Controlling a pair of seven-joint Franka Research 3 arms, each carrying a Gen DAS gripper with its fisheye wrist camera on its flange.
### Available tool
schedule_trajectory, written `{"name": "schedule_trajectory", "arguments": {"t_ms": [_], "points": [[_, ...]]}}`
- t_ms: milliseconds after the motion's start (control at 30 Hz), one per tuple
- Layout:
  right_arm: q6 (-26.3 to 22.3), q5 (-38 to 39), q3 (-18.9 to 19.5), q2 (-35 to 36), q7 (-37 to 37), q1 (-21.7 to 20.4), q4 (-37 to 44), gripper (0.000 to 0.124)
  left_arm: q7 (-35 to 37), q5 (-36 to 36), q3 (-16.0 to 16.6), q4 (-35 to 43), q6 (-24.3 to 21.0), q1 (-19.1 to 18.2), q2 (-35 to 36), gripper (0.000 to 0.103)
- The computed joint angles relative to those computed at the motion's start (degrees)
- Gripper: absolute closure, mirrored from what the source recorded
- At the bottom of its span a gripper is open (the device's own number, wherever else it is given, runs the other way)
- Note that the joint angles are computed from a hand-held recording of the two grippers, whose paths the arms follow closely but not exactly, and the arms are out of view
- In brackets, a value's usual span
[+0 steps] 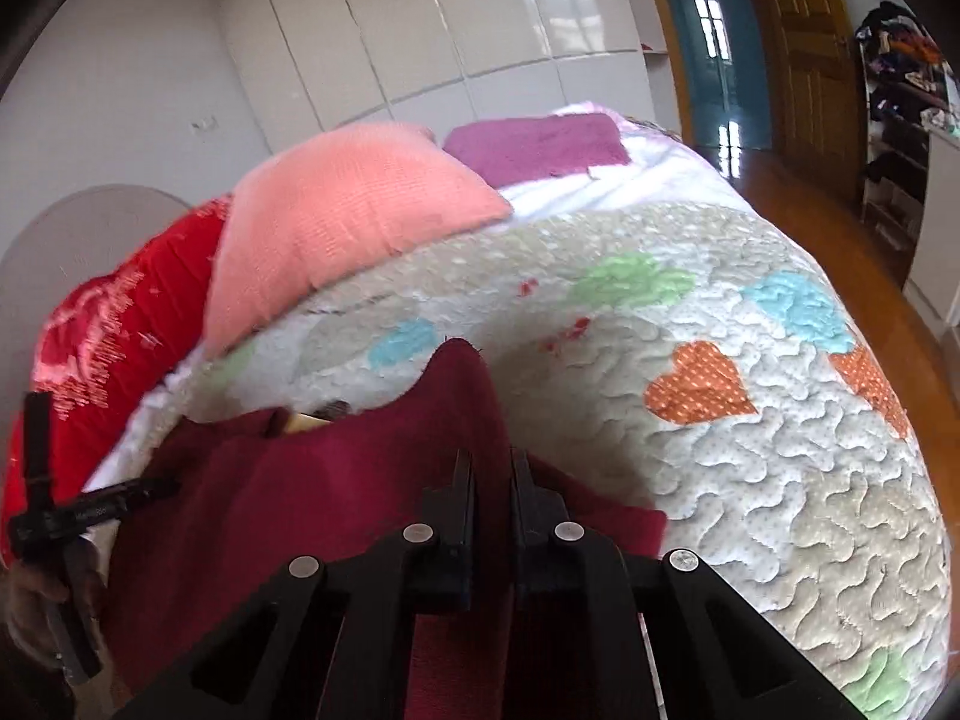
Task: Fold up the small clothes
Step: 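Open both tools and release the folded hem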
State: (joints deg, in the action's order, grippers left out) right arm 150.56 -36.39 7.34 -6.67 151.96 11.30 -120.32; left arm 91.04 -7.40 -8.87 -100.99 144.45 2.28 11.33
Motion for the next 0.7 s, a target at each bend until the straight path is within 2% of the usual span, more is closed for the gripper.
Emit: {"name": "schedule_trajectory", "arguments": {"t_ms": [33,100,133,233,267,333,433,533,667,700], "points": [[-3.33,-0.44,0.29,1.43,-0.45,0.00,1.09,0.115,-0.06,0.61,0.10,-0.53,0.51,-0.12,-0.39,0.031],[-3.96,3.11,-0.67,2.07,-2.95,0.71,0.76,0.116,0.11,1.83,0.34,-1.97,1.51,-0.26,-1.72,0.031],[-3.32,2.28,-0.79,1.09,-1.53,0.76,-0.08,0.113,0.32,2.60,0.53,-3.05,2.39,-0.30,-2.71,0.031],[-3.58,-0.29,0.35,-2.30,2.78,0.55,-1.44,0.089,0.71,3.67,1.02,-4.93,3.36,-0.33,-4.67,0.031],[-3.41,0.13,0.76,-3.47,2.72,0.69,-1.90,0.086,0.94,3.55,1.09,-5.37,3.30,-0.35,-5.19,0.031],[-3.55,3.44,1.48,-4.83,-0.54,1.65,-2.11,0.085,2.09,2.27,1.16,-6.95,4.12,-0.27,-6.65,0.031],[-0.53,9.38,2.21,-6.42,-6.50,3.33,-4.09,0.085,2.28,1.70,1.48,-9.34,5.53,-0.67,-8.63,0.031],[0.25,12.94,3.67,-6.03,-10.45,4.28,-4.96,0.085,2.11,1.74,1.82,-11.21,6.18,-1.22,-10.19,0.031],[-4.26,16.43,4.08,-3.02,-12.86,5.04,-4.48,0.084,2.69,1.59,2.25,-12.97,6.04,-1.92,-11.94,0.031],[-3.06,15.20,4.17,-3.55,-11.76,4.93,-5.30,0.084,3.33,1.00,2.39,-13.72,6.36,-2.07,-12.63,0.031]]}}
